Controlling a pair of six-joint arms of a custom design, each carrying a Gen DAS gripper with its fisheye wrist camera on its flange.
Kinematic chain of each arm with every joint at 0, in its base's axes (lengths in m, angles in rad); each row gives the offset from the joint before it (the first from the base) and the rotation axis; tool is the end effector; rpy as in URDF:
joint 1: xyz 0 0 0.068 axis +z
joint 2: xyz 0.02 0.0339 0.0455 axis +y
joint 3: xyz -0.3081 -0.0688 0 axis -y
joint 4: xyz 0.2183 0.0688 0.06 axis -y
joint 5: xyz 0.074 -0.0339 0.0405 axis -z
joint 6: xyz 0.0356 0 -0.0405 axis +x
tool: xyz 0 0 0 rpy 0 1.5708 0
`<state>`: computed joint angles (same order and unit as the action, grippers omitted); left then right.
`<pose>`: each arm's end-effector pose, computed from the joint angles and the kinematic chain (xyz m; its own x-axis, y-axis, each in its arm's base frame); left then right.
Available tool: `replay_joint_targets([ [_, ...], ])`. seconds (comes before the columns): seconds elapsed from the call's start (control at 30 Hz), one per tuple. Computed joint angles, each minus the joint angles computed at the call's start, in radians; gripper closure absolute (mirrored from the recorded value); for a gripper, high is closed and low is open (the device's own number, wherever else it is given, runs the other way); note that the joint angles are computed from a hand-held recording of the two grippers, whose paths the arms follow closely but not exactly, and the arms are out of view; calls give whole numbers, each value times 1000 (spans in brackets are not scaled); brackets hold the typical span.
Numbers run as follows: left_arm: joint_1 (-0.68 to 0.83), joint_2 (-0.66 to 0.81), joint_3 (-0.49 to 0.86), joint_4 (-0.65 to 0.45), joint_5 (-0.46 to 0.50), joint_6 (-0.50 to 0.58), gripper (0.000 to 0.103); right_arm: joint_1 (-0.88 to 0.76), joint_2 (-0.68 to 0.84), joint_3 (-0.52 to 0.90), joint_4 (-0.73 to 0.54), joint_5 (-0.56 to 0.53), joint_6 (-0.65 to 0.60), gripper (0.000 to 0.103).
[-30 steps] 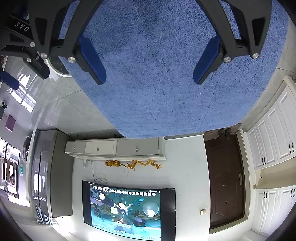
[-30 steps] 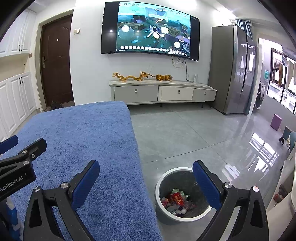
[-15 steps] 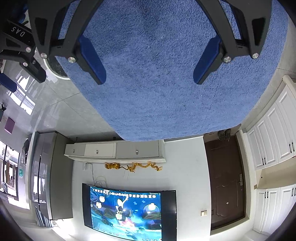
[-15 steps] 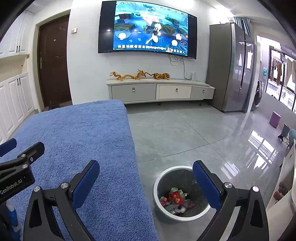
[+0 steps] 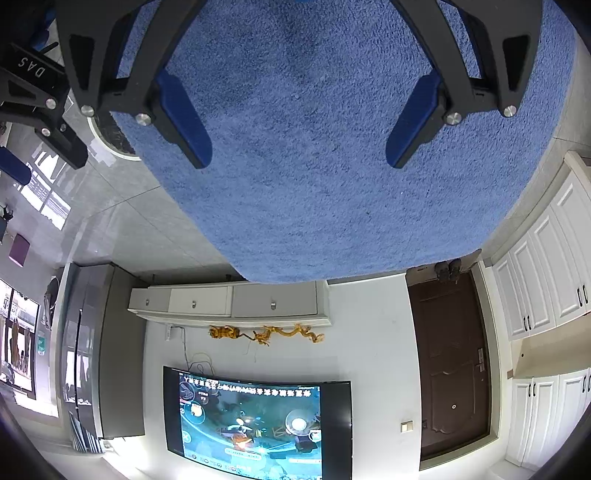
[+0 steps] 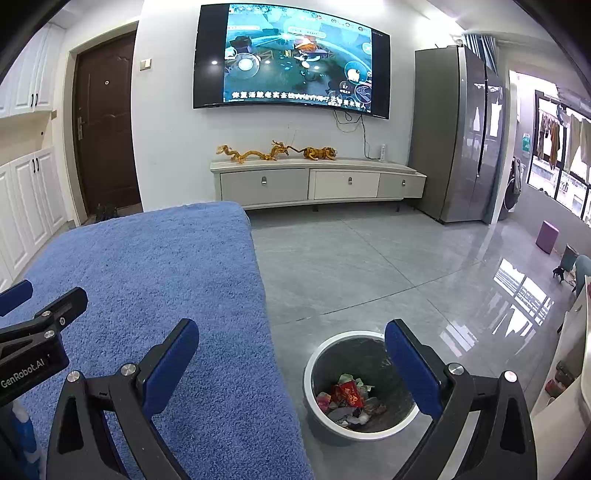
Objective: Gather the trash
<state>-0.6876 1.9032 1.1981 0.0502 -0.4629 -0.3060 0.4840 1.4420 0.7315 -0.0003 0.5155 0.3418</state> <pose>0.3266 -0.2477 0.2445 -0.5374 0.0926 -0.8382 0.1387 0.9901 0.0204 0.2424 0.1076 0.2537 -0.5690 0.0304 -0.8218 0.1237 0.9911 -0.0490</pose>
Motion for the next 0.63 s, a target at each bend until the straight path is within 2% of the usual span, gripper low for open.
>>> replay_joint_targets([
  [0.63,-18,-19,-21,2,-10,-2,8,6,-12,-13,11,9,-1,1],
])
